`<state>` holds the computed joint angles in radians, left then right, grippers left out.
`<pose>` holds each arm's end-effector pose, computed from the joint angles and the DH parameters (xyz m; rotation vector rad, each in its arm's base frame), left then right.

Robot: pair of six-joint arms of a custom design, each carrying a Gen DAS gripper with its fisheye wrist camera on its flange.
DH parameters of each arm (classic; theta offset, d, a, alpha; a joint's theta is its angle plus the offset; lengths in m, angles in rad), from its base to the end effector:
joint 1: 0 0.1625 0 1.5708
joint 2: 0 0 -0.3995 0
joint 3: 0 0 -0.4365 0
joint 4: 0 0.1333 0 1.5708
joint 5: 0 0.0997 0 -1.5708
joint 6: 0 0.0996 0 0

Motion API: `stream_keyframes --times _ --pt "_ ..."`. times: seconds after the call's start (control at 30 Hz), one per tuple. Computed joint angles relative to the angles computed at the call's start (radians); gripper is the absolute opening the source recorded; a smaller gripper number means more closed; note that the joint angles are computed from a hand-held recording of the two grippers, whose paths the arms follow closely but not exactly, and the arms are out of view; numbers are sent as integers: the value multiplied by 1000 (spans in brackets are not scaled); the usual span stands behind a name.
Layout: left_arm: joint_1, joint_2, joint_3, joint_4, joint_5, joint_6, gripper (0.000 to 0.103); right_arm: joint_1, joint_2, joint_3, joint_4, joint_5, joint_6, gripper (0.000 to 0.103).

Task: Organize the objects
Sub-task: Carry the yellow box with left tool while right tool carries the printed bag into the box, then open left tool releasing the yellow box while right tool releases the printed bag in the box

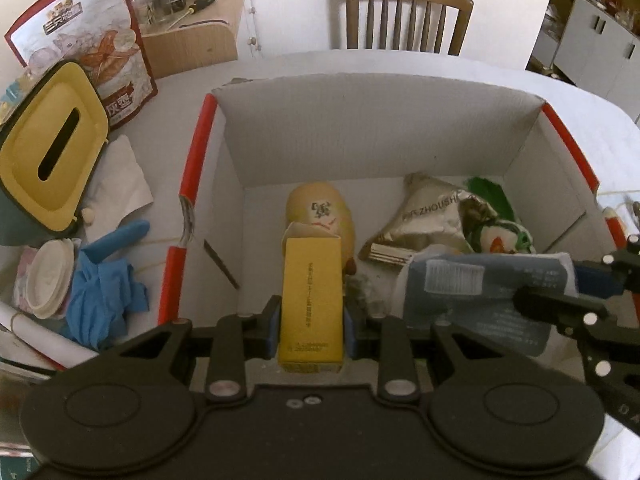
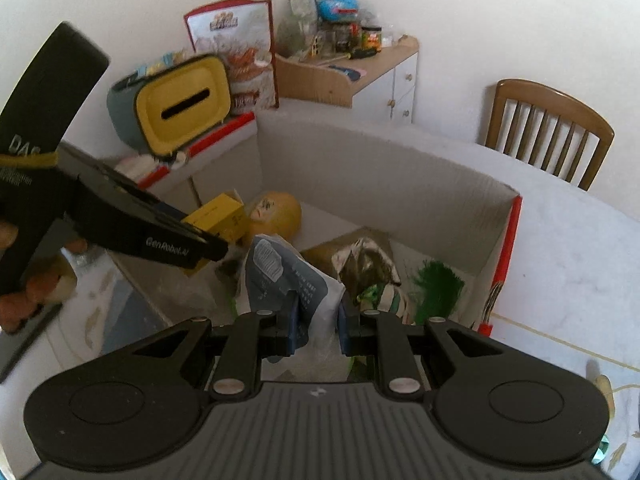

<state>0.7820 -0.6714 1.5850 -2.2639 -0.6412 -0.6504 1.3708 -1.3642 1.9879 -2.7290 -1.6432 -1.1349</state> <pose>-0.3207 -0.6189 -0.0145 0.2799 2.2338 -0.5557 0.0098 -0.5863 0.2639 1.1962 -2.4294 0.5216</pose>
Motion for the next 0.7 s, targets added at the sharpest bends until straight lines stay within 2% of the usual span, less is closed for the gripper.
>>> stream_keyframes --times 0.37,0.47,0.57,0.7 --pt "12 17 -31 39 -16 -12 30 7 3 -7 3 -7 30 23" --pt "13 18 -32 31 -21 -14 33 6 -5 -5 5 -2 42 32" --pt "10 19 -32 29 -18 -15 36 2 -15 -11 28 10 68 51" --pt "0 21 -25 16 -6 -3 44 -3 -29 -11 40 23 83 53"
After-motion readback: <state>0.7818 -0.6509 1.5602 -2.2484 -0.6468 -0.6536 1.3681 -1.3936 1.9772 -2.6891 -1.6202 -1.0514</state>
